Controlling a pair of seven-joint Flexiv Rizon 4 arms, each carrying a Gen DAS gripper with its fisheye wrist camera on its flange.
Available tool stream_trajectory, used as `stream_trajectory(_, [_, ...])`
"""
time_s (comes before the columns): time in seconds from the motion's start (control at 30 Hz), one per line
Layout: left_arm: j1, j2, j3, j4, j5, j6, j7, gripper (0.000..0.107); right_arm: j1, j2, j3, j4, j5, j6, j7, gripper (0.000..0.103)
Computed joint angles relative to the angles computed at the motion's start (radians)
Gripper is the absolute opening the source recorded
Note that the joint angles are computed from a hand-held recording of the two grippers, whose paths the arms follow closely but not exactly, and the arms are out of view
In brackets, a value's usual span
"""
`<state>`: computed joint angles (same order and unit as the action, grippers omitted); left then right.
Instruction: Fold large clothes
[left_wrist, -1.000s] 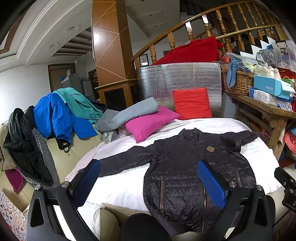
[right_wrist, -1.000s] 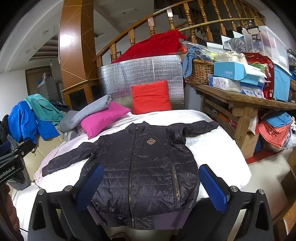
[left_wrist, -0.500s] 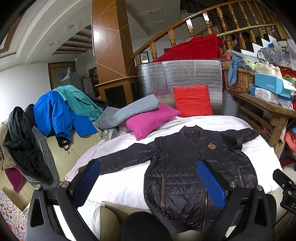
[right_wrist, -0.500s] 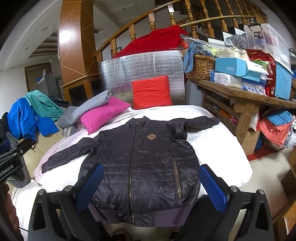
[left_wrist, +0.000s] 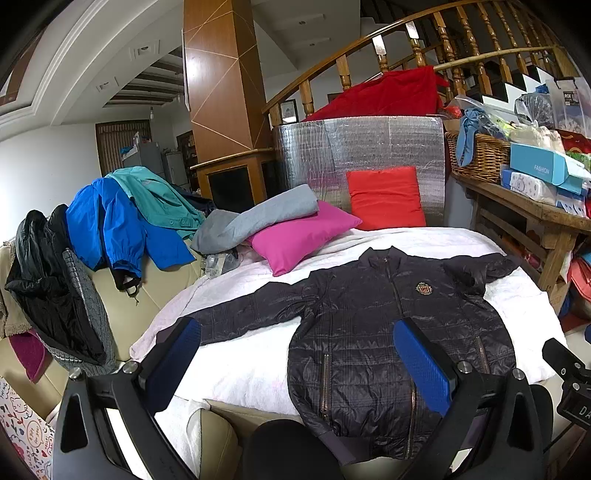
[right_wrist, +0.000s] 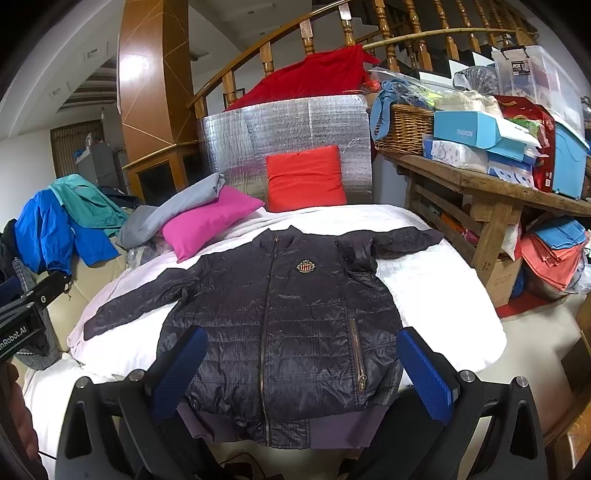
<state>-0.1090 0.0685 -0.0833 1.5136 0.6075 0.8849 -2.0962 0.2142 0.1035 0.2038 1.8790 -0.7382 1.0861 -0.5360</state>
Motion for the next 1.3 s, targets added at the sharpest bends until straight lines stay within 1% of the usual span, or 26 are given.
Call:
stream_trajectory(0.33, [0.002,0.001,0.002,0.009,-0.003,0.003,0.002,0.103,0.009,-0.009,0.001,-0.009,0.014,-0.023,-0.012,0.103])
stream_trajectory(0.87, [-0.002,-0.013,0.01,0.003,-0.018,-0.006,0.011,0.103,0.018,-0.019,-0.003,-0.012,0.02,-0.032,-0.019,0.103])
stream_trajectory(1.3, [-0.004,-0.047,0.019,-0.022,-0.023,-0.032,0.013,0.103,0.035,-0.062,-0.019,-0.047,0.032,-0.052,-0.049,0.103])
